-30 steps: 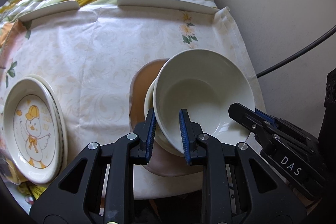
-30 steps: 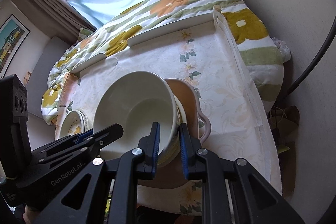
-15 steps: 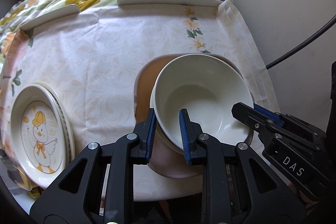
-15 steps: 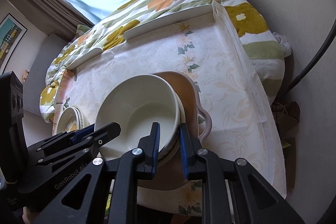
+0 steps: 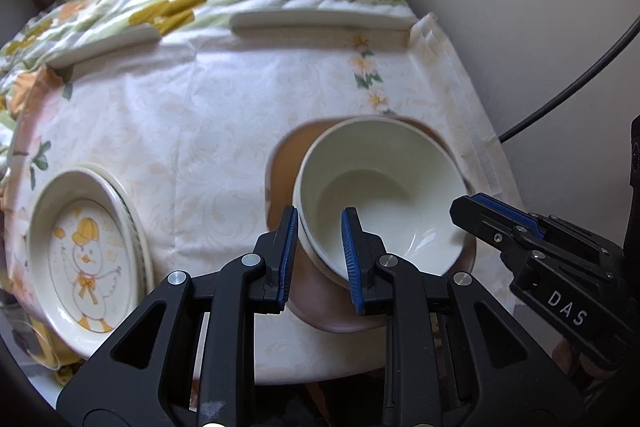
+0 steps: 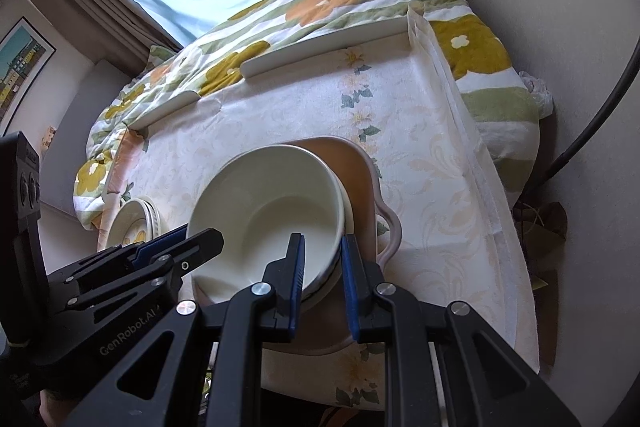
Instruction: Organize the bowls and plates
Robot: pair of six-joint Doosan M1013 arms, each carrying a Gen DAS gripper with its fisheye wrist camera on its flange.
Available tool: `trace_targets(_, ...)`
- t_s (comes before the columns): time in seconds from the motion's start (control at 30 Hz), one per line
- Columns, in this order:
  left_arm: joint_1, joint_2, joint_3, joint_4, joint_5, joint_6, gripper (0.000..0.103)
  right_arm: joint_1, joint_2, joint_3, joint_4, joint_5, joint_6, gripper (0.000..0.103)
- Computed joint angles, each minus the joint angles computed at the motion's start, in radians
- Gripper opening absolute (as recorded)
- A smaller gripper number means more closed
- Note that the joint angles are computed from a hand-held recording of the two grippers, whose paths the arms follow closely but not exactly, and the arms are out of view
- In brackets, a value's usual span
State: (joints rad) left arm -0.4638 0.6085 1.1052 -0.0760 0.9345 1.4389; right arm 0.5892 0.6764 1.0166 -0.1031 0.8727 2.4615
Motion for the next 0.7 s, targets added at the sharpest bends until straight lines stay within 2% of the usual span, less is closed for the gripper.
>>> trace_targets(0.07,0.005,-0.027,0.022,0.006,-0.046,0.011,0.02,0.002,-0.017,0.013,-0.01,-0.031,-0.004,0.017)
trace_targets(0.2,0.021,-0.088,0.065,-0.006,-0.159,0.067,0.02,0.014,-0.04,-0.002,-0.055,-0.018,-0.031,0.017)
trace_targets(0.3,0.031,-0.108,0.065,-0.005,-0.169,0.119,0.023,0.026,-0.054,-0.018,-0.1,0.012,-0.039,0.017)
trace_targets(0.33,0.032,-0.11,0.059,0.018,-0.152,0.121,0.037,0.028,-0.058,-0.018,-0.105,0.017,-0.038,0.026)
trace_targets(0.37,0.032,-0.108,0.052,0.035,-0.133,0.125,0.052,0.029,-0.062,-0.019,-0.109,0.026,-0.03,0.05)
trace_targets(0.4,0.033,-0.109,0.053,0.046,-0.125,0.136,0.093,0.029,-0.066,-0.019,-0.104,0.035,-0.027,0.064)
trace_targets(0.43,0.034,-0.115,0.065,0.064,-0.14,0.141,0.103,0.029,-0.071,-0.013,-0.099,0.03,-0.03,0.084)
trace_targets(0.47,0.037,-0.125,0.086,0.073,-0.17,0.153,0.103,0.028,-0.073,-0.01,-0.098,0.034,-0.03,0.085)
trace_targets(0.5,0.039,-0.122,0.085,0.074,-0.153,0.175,0.103,0.027,-0.07,-0.018,-0.09,0.062,-0.037,0.085)
trace_targets(0.6,0.048,-0.098,0.063,0.064,-0.054,0.222,0.102,0.028,-0.046,-0.051,-0.085,0.184,-0.054,0.085)
trace_targets(0.7,0.065,-0.074,0.05,-0.012,0.015,0.289,0.102,0.035,-0.009,-0.099,-0.109,0.303,-0.086,0.085)
